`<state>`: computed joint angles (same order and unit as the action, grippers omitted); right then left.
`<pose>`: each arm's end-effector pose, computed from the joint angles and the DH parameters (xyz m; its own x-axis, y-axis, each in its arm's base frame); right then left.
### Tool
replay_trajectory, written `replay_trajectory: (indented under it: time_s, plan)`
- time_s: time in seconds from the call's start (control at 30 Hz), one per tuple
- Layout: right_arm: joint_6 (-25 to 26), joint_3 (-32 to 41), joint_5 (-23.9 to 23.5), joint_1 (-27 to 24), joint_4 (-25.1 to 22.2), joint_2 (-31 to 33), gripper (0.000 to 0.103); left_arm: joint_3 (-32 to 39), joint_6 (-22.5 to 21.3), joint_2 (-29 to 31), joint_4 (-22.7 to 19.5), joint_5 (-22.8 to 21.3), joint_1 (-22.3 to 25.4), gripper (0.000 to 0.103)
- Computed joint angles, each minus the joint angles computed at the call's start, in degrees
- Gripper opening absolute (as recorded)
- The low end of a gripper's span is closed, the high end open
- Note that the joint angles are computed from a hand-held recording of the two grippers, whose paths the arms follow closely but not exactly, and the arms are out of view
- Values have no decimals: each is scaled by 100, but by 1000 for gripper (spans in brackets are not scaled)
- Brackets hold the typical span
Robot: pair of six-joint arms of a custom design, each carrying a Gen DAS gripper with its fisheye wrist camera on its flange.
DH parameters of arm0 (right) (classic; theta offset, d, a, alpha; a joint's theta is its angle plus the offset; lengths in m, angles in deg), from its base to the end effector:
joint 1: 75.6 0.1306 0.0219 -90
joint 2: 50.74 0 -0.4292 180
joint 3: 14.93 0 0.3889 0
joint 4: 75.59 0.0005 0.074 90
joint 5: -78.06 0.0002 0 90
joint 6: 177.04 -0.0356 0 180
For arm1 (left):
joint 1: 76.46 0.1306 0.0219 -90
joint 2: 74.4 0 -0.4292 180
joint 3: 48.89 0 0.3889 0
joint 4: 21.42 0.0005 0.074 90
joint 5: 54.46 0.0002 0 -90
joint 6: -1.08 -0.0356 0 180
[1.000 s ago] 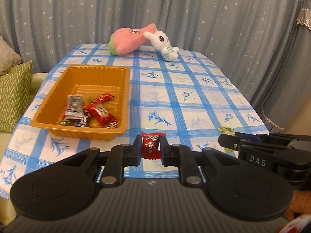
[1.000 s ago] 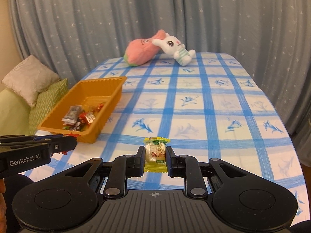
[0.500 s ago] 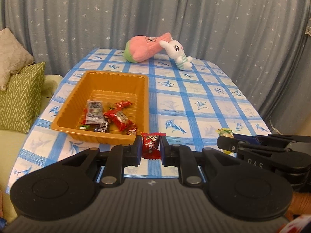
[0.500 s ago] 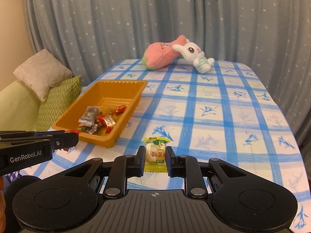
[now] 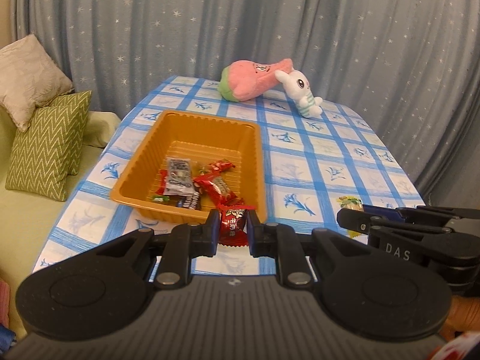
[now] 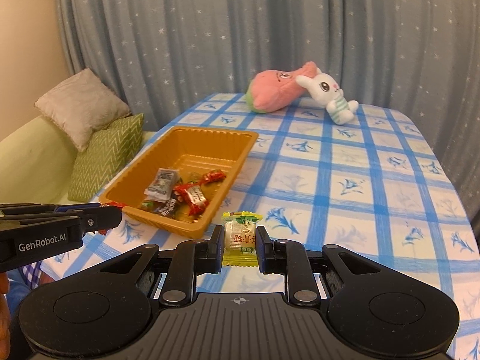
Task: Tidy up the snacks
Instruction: 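Carry the red and yellow candies over the orange tray with both tools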
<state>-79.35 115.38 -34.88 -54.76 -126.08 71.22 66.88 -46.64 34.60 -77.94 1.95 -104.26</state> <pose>0.6615 0.2661 0.4794 -0.5414 -0.3380 -0.7698 -0.6763 0.7191 0.1599 0.5527 -0.2697 0.5030 -0.5482 -0.3445 -0.7621 -0.4007 0.9080 -0.1223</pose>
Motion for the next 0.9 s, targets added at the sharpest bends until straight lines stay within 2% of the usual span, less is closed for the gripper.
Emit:
replay_trajectory:
  time_s: [0.47,0.9]
  plan:
    - [106,977,-67,272,-333,570,22,-82,-13,-109,32,-116,363,17]
    - [153,2686,-88,480,-1055,1520,22,-11,-128,0,133,-37,705,17]
